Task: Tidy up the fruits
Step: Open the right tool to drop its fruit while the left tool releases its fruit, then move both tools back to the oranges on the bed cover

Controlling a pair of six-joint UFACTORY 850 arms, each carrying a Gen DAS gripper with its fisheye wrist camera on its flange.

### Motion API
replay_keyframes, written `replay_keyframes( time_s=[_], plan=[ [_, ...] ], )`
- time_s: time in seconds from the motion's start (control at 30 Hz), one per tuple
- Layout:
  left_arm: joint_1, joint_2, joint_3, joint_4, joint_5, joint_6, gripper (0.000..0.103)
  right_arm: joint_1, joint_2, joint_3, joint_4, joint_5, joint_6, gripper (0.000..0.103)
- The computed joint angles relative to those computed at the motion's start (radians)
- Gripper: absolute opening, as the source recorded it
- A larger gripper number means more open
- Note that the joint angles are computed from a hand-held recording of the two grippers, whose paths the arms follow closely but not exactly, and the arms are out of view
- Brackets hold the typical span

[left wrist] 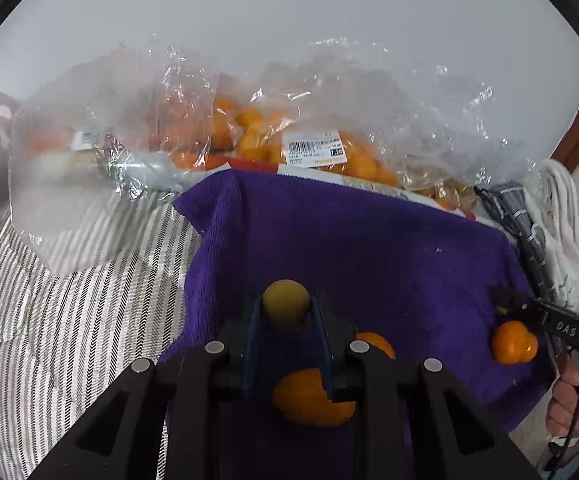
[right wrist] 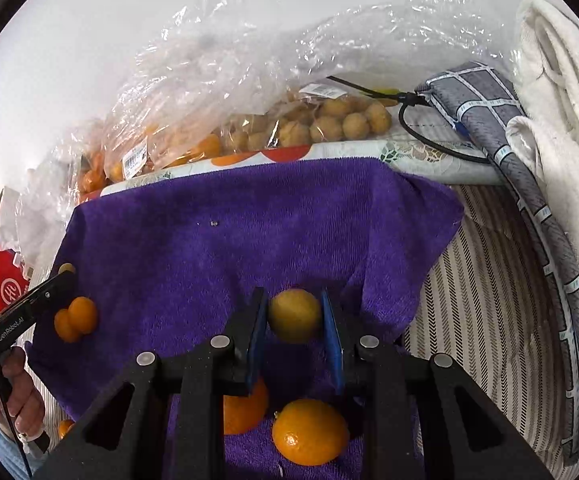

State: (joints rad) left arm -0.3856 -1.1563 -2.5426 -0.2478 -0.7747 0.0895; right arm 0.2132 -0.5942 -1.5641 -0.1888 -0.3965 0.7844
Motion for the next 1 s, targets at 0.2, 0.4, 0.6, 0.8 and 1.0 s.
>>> replay_keyframes(
  time_s=[0.2, 0.4, 0.6, 0.8, 1.0],
  plan=[
    [-0.007, -0.002, 0.002, 0.017, 0.002, 0.006, 0.024, 0.001, 0.007, 0.003, 0.002, -0.005, -0.004, 0.033],
    [0.002, 0.030, 0.052, -0.031, 0.027, 0.030, 0.034, 0.035, 0.066, 0.037, -0.225, -0.006, 0.191, 0.056],
    [0.009, 0.212, 0.321, -0.061, 0.203, 0.068, 0.038, 0.109, 0.158, 0.114, -0.530, -0.021, 0.483, 0.056],
    [0.028, 0.427, 0.650, -0.267, 0.389, 0.298, 0.038, 0.193, 0.244, 0.197, -0.687, -0.072, 0.611, 0.056],
    [0.060, 0.585, 0.911, -0.427, 0.486, 0.516, 0.038, 0.279, 0.280, 0.266, -0.895, -0.144, 0.860, 0.056]
  ],
)
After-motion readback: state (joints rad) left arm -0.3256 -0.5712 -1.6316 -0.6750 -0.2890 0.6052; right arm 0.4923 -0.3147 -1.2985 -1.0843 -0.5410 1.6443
